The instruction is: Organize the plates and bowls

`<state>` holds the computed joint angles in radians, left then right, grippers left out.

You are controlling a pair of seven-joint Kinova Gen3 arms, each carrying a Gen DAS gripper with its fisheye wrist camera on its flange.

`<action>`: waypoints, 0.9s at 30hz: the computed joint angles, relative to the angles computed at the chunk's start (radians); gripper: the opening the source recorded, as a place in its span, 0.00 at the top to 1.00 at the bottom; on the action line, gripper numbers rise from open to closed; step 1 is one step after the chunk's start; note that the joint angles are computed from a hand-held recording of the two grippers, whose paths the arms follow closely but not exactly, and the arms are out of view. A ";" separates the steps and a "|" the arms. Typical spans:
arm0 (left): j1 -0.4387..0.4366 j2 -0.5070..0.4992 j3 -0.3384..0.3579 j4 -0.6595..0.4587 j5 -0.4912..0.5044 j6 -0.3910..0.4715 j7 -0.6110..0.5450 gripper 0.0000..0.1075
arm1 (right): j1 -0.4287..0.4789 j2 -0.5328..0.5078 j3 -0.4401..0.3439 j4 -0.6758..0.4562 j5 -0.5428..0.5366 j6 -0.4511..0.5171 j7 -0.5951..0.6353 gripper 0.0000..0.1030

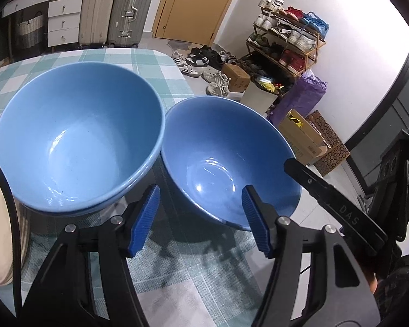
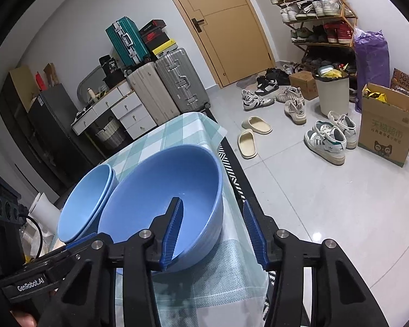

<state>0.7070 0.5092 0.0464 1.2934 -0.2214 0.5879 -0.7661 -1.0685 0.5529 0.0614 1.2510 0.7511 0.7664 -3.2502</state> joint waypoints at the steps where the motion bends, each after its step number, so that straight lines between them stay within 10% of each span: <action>1: 0.002 0.003 -0.004 -0.001 -0.003 -0.001 0.004 0.46 | -0.001 0.003 0.004 0.002 0.004 -0.008 -0.009 0.57; 13: -0.008 0.035 -0.015 0.002 0.000 -0.046 -0.018 0.76 | -0.021 0.027 0.025 -0.002 0.032 -0.020 -0.036 0.75; 27: 0.016 0.028 -0.028 0.011 -0.025 -0.057 -0.038 0.76 | -0.029 0.020 0.026 0.008 0.056 -0.007 -0.050 0.76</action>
<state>0.7225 0.5375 0.0182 1.3043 -0.2462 0.5311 -0.8041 -1.0979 0.5731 0.0873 1.2585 0.8075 0.7597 -3.3001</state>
